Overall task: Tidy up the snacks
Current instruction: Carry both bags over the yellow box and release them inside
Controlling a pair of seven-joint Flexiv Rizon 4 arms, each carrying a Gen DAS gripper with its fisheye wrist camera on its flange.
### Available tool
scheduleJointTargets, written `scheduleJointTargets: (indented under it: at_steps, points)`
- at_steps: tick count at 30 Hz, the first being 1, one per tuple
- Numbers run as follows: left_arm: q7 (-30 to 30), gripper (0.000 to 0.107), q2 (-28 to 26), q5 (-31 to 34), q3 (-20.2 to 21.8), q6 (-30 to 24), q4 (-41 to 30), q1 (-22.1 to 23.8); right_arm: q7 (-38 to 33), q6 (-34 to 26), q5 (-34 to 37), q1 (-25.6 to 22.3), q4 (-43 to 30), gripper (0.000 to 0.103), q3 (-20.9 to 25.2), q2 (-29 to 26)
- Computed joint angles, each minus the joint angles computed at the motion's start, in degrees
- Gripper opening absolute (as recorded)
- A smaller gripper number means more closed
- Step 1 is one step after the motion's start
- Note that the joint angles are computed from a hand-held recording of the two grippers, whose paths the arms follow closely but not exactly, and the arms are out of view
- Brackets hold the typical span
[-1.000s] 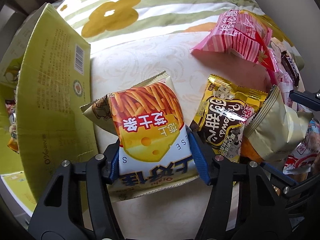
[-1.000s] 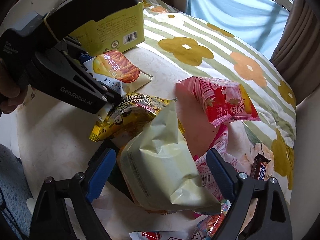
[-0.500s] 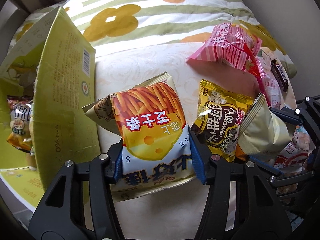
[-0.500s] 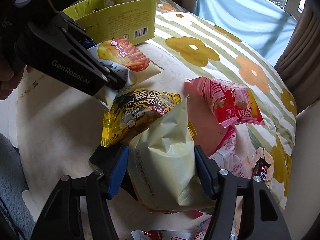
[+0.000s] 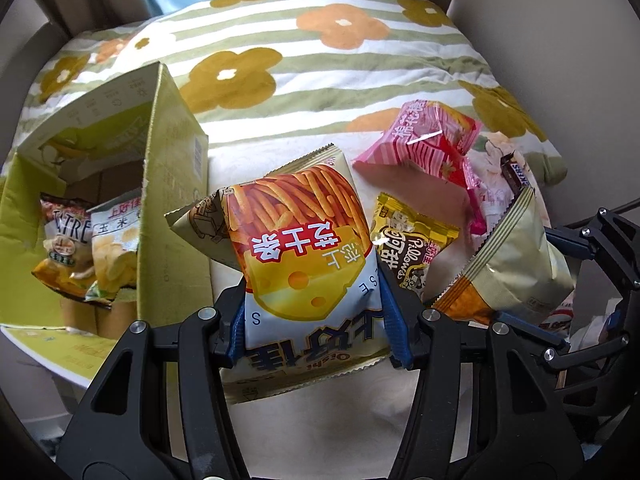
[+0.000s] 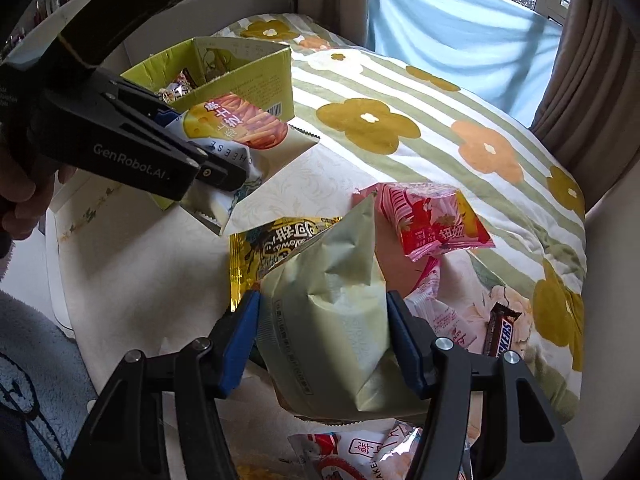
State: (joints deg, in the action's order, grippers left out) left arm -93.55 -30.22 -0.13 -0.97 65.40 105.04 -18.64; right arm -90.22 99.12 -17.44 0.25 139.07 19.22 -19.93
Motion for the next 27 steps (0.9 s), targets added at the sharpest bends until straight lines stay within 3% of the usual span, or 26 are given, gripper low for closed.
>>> scheduleJointTargets:
  at_steps: [4,9,12,16,18,23,27]
  points:
    - [-1.01,0.051,3.43,-0.30,0.30,2.79,2.93,0.51,0.32,-0.44,0.29,-2.61,0.03,0.058,3.12,2.88]
    - [-1.21,0.051,7.34,-1.19,0.37,5.76,6.15,2.28,-0.74,-2.50,2.44,-10.26,-2.72,0.058,12.76,4.53]
    - [0.04,0.051,9.82,-2.26,0.04,8.15,8.45,4.31,-1.33,-3.91,5.12,-11.07,-4.92,0.058,15.51,5.42]
    - [3.30,0.051,12.29,-4.37,-0.23,10.54,10.45,7.75,2.67,-4.89,4.97,-0.03,-6.33,0.058,6.46,8.15]
    - [6.88,0.051,13.28,-7.49,-1.57,11.93,12.00,10.77,4.62,-5.48,5.03,4.34,-7.44,0.058,3.28,8.51]
    - [17.23,0.051,14.29,-15.41,-3.51,12.26,14.03,17.42,15.18,-5.98,-0.63,20.63,-9.54,0.058,-10.95,8.10]
    - [25.17,0.051,13.48,-21.06,-4.10,12.03,14.26,21.54,21.90,-6.40,-3.98,27.46,-13.26,0.058,-15.61,4.87]
